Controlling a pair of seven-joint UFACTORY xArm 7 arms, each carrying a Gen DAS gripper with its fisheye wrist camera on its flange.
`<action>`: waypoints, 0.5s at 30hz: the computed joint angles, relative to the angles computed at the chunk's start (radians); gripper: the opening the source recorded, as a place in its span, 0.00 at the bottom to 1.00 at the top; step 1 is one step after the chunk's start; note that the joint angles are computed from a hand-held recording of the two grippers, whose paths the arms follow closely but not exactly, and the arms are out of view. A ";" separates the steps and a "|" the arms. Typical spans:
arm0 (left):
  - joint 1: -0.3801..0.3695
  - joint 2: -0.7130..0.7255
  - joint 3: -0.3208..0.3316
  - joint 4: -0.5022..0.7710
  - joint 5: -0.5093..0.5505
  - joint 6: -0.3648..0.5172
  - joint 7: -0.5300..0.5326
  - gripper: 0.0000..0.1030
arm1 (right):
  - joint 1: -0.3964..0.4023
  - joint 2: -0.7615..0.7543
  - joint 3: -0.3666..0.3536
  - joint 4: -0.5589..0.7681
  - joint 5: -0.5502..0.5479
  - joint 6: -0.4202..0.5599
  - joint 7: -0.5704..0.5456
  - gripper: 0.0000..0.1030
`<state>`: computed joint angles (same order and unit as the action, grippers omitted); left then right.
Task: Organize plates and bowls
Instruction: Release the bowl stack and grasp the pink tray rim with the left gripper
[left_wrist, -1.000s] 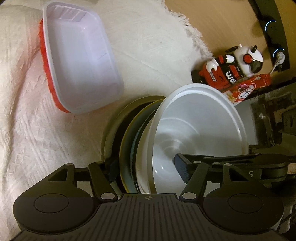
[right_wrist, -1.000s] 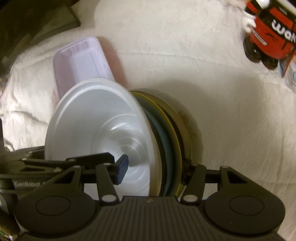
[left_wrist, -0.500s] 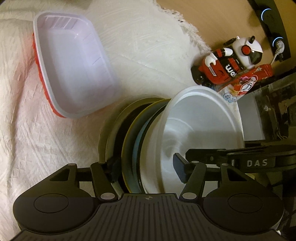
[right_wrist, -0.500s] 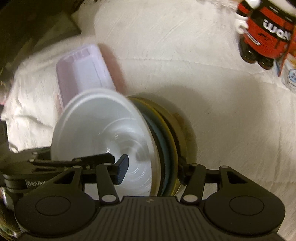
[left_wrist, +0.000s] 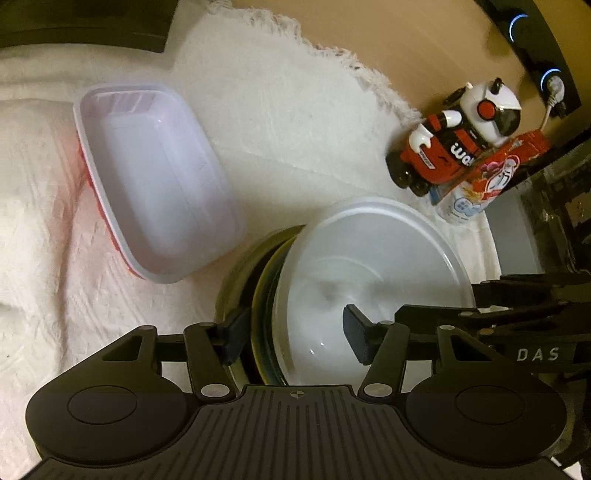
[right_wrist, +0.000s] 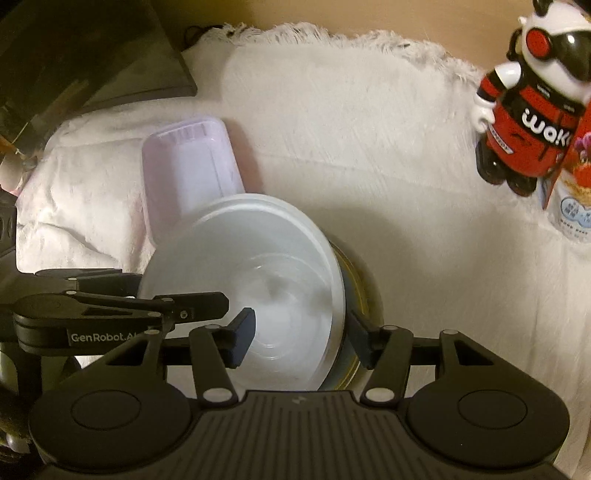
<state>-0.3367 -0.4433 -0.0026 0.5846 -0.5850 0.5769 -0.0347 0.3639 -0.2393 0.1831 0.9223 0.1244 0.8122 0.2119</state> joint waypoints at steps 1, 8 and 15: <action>0.006 -0.009 -0.005 -0.002 0.011 0.002 -0.010 0.53 | 0.000 -0.002 0.000 -0.002 -0.002 -0.003 -0.004 0.55; 0.007 -0.116 0.020 -0.023 0.004 -0.003 -0.015 0.43 | 0.008 -0.042 -0.003 -0.056 0.010 -0.061 -0.025 0.54; 0.026 -0.141 0.019 -0.028 0.057 0.006 -0.055 0.42 | -0.015 -0.140 0.038 -0.132 -0.093 -0.163 0.003 0.54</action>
<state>-0.3107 -0.5845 0.0168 0.5568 -0.5281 0.5825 -0.0899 0.3489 -0.3789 0.2211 0.7903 0.0310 0.6492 0.2153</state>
